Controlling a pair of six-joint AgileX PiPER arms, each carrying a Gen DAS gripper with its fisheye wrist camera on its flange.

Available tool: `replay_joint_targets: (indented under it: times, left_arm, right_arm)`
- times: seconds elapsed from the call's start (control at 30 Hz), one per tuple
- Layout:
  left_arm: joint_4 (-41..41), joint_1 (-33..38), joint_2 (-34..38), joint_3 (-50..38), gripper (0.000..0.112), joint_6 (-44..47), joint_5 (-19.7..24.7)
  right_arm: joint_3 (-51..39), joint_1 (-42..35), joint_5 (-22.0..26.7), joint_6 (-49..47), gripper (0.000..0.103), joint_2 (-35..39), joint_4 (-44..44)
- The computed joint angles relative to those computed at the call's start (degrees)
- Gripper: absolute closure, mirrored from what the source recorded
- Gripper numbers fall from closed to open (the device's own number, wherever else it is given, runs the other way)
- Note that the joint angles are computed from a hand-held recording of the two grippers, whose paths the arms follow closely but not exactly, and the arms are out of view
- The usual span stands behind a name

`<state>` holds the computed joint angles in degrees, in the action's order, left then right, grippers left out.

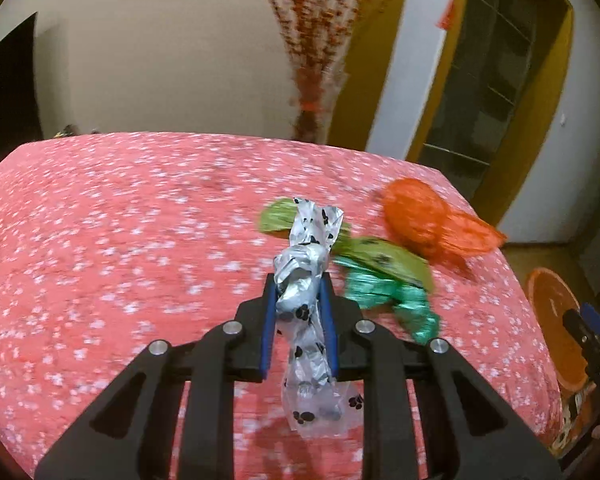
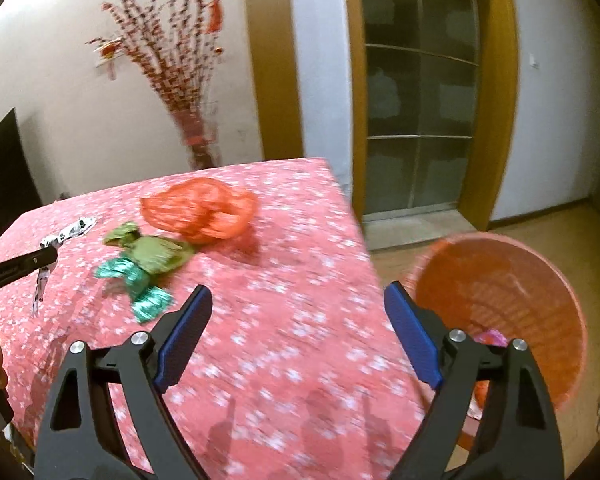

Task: Collect trash
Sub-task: 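Grasp the large orange bag with the right gripper while the left gripper holds the white bag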

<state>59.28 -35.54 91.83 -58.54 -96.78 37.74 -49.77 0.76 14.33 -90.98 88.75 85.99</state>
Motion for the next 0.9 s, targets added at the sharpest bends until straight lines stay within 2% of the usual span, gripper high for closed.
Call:
replay_joint_targets:
  times: [0.13, 0.4, 0.57, 0.73, 0.8, 0.83, 0.9]
  left_arm:
    - [0.9, 2.9, -2.9, 3.8, 0.091, -1.6, -1.6]
    - [3.4, 7.3, -4.5, 6.8, 0.091, -3.0, -4.8]
    - [4.7, 9.8, -4.2, 7.1, 0.091, -3.3, -7.0]
    - [5.0, 11.8, -2.7, 6.2, 0.091, -2.7, -9.0]
    - [4.8, 12.3, -2.4, 6.2, 0.091, -2.6, -9.7]
    - [4.6, 12.6, -2.2, 6.0, 0.091, -2.5, -10.1]
    - [4.7, 12.7, -1.9, 5.9, 0.091, -2.5, -10.4]
  right_arm:
    - [-6.9, 4.1, 0.4, 14.2, 0.028, 5.3, -12.8]
    - [-23.1, 9.9, 1.7, 41.6, 0.032, 17.1, -34.8]
    - [-32.5, 13.1, 2.9, 57.9, 0.046, 23.7, -49.9]
    - [-39.3, 15.3, 5.4, 68.8, 0.054, 28.7, -60.7]
    - [-42.3, 15.9, 7.6, 74.9, 0.064, 31.0, -67.9]
    - [-42.8, 16.1, 8.1, 76.4, 0.075, 31.5, -69.9]
    - [-41.3, 15.8, 6.9, 76.0, 0.087, 31.2, -70.5]
